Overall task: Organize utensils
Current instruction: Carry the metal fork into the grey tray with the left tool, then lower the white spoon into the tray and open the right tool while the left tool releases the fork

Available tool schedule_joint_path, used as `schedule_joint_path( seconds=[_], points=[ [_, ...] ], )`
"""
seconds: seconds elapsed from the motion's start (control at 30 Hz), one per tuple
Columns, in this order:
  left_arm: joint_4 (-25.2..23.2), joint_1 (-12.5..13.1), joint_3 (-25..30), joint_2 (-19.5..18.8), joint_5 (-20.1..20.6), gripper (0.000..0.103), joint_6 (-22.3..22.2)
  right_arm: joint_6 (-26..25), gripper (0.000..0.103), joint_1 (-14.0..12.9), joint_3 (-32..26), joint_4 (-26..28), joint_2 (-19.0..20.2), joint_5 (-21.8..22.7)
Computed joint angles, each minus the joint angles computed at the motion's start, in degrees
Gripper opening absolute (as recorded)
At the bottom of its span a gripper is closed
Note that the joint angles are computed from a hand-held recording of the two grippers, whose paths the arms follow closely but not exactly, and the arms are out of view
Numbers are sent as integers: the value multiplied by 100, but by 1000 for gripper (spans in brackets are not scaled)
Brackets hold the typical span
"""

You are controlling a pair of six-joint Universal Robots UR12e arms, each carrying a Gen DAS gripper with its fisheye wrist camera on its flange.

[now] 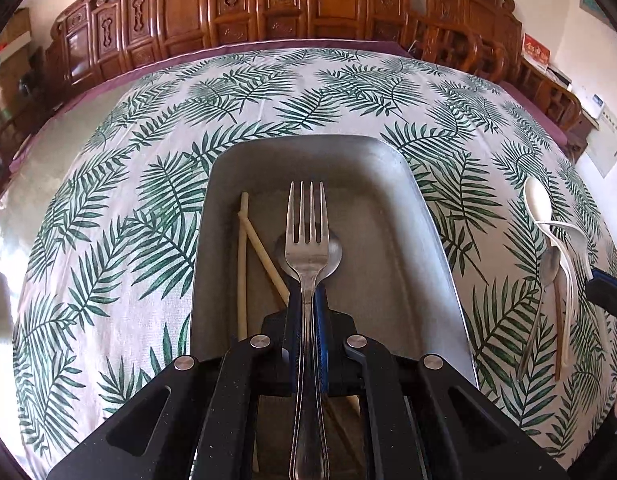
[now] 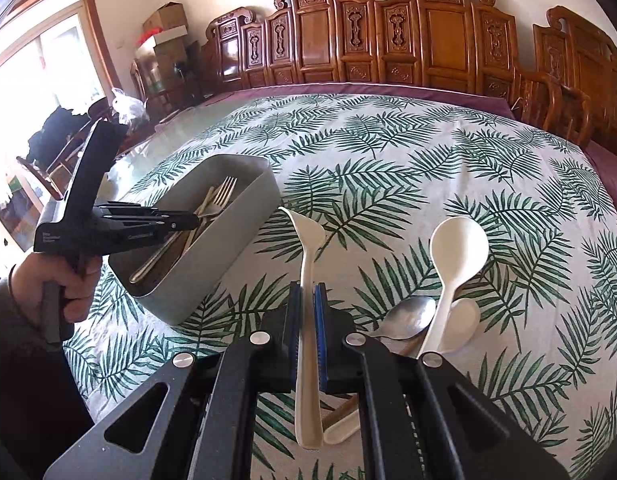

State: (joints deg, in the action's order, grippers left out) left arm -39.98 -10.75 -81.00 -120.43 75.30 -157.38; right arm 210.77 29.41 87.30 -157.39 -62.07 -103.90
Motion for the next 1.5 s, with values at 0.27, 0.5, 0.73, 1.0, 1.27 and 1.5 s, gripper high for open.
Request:
schedule_joint_path(
  seconds=[0.27, 0.5, 0.73, 1.0, 1.27, 1.5],
  points=[
    [95, 53, -14, 42, -145, 7, -74, 15, 8, 51, -194, 87, 138, 30],
    [381, 122, -64, 123, -277, 17, -160, 19, 8, 87, -519, 107, 310, 135],
    [561, 214, -51, 147, -351, 27, -318, -93, 8, 105, -1064, 144, 584, 246],
    [633, 363, -8, 142, -435, 27, -552, -55, 8, 87, -1658, 339, 928, 328],
    [679, 446, 25, 139, -472, 27, -719, 172, 8, 40, -2078, 539, 1215, 484],
    [846, 502, 5, 153, -455, 43, -831, 423, 8, 11, -2383, 642, 1437, 661]
  ],
)
